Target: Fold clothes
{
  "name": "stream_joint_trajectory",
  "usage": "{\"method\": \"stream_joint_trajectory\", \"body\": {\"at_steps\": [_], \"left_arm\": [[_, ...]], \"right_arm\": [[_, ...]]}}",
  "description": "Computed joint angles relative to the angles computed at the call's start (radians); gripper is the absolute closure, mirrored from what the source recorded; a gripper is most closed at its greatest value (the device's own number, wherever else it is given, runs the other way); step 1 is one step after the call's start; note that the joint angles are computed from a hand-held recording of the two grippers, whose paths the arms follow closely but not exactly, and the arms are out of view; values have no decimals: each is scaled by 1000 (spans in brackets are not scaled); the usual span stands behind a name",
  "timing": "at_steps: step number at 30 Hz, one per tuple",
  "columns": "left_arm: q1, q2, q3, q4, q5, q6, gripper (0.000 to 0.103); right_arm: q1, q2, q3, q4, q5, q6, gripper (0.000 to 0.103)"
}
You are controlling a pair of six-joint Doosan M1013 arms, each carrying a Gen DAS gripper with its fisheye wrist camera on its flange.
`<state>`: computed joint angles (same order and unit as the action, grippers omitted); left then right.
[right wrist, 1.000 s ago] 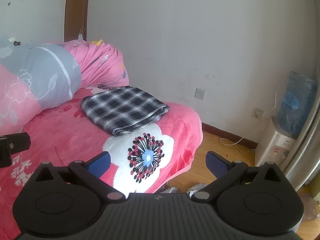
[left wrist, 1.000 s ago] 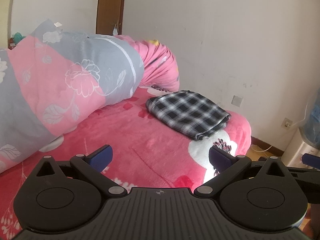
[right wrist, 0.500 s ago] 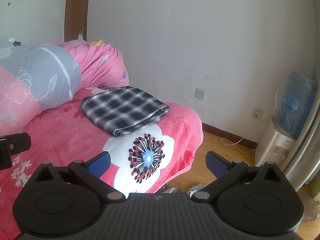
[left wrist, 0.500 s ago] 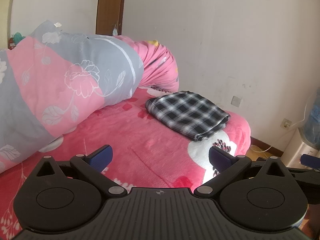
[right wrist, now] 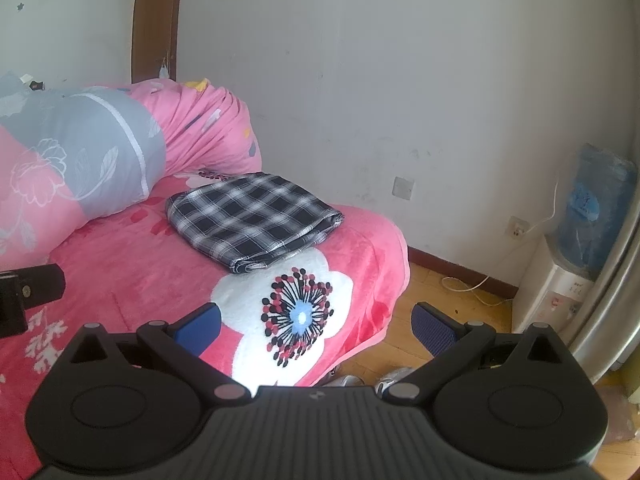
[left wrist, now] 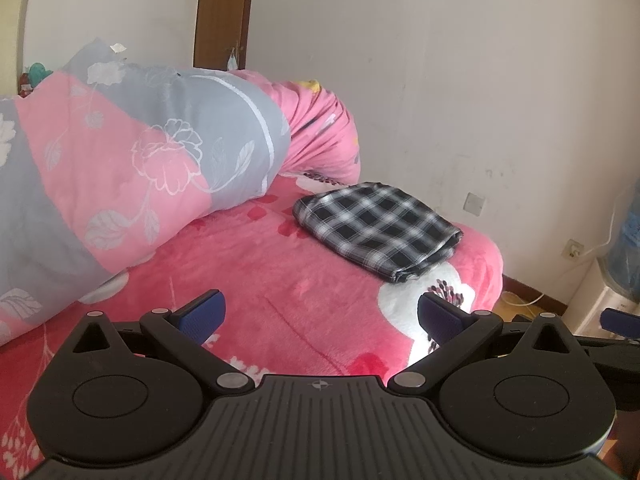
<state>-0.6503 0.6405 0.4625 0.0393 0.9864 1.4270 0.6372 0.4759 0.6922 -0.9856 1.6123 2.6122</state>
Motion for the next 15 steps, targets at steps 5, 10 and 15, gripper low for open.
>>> {"method": "stream_joint_trajectory", "body": {"at_steps": [5,10,15], "left_arm": [[2,-1,2,-3,-5,4,0],[3,3,-5,-5,-4,7,0],[2,6,-11,-3,1,9,0]], "right_arm": [[1,6,-9,-3,8,-3,0],[0,10,-17,-5,12,-10,0],[-3,11,-17,-6,10,-15,0]]}}
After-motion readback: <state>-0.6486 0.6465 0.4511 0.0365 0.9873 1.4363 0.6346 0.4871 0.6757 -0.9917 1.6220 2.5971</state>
